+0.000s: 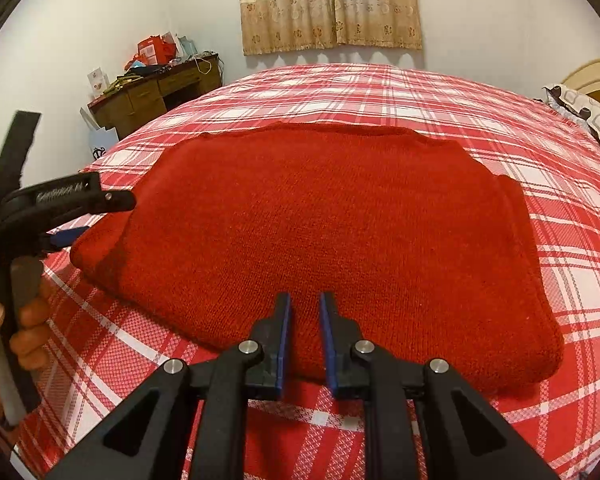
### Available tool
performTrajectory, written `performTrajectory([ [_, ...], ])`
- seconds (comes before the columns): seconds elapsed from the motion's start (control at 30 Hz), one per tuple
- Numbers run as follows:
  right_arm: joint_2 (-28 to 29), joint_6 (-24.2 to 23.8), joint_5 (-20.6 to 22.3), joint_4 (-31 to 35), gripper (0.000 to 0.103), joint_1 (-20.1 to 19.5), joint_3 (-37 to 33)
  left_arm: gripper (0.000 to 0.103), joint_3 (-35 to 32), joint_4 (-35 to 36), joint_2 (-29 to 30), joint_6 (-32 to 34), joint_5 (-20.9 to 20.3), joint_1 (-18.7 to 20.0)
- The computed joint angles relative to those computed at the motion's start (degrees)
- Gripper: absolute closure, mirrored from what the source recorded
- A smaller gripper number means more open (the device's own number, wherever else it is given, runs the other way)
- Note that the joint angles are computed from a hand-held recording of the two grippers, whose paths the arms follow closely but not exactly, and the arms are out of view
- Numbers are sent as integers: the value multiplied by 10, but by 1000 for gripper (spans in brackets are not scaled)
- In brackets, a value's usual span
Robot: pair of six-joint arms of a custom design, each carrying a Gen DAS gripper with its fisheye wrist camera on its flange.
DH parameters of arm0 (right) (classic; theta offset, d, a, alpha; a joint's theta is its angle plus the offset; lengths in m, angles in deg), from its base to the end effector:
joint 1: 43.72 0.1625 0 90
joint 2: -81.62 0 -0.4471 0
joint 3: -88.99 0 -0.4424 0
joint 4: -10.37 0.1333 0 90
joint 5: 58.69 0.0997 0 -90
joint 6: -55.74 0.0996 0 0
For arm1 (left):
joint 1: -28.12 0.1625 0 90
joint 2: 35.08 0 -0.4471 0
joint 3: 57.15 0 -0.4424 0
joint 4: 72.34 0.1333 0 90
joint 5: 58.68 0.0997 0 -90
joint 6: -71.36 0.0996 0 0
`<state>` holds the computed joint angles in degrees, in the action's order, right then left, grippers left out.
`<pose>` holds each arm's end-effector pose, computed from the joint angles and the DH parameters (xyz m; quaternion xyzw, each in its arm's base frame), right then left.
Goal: Fold small clothes
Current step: 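Grasp one side edge of the folded sweater with the left gripper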
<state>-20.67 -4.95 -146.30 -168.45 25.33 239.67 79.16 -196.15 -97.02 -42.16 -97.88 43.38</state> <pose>0.0071 -0.3658 0.2575 0.3257 -0.8799 0.2742 0.2110 -0.2961 -0.2990 0.0184 -0.1411 0.8486 -0.4239 0.2833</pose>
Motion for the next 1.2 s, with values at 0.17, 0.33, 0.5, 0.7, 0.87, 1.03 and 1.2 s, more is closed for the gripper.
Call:
performTrajectory([
  [0.17,0,1,2,3,87,-1,-1,10,9,-98,26,49,25,16],
  [0.33,-1,0,-1,5,87,0,-2,26,6,-158,46,109,31,22],
  [0.5,-13,59,0,60,87,30,-24,82,37,-251,40,138,42,13],
  [0.7,73,103,-20,5,87,125,-60,82,50,-273,43,122,54,8],
  [0.87,160,143,-57,-18,87,149,-89,79,45,-247,41,103,49,9],
  [1.03,188,160,-61,-28,87,137,-93,70,65,-298,44,97,50,7],
  [1.2,173,171,-41,1,87,130,-99,55,55,-298,55,110,58,8],
])
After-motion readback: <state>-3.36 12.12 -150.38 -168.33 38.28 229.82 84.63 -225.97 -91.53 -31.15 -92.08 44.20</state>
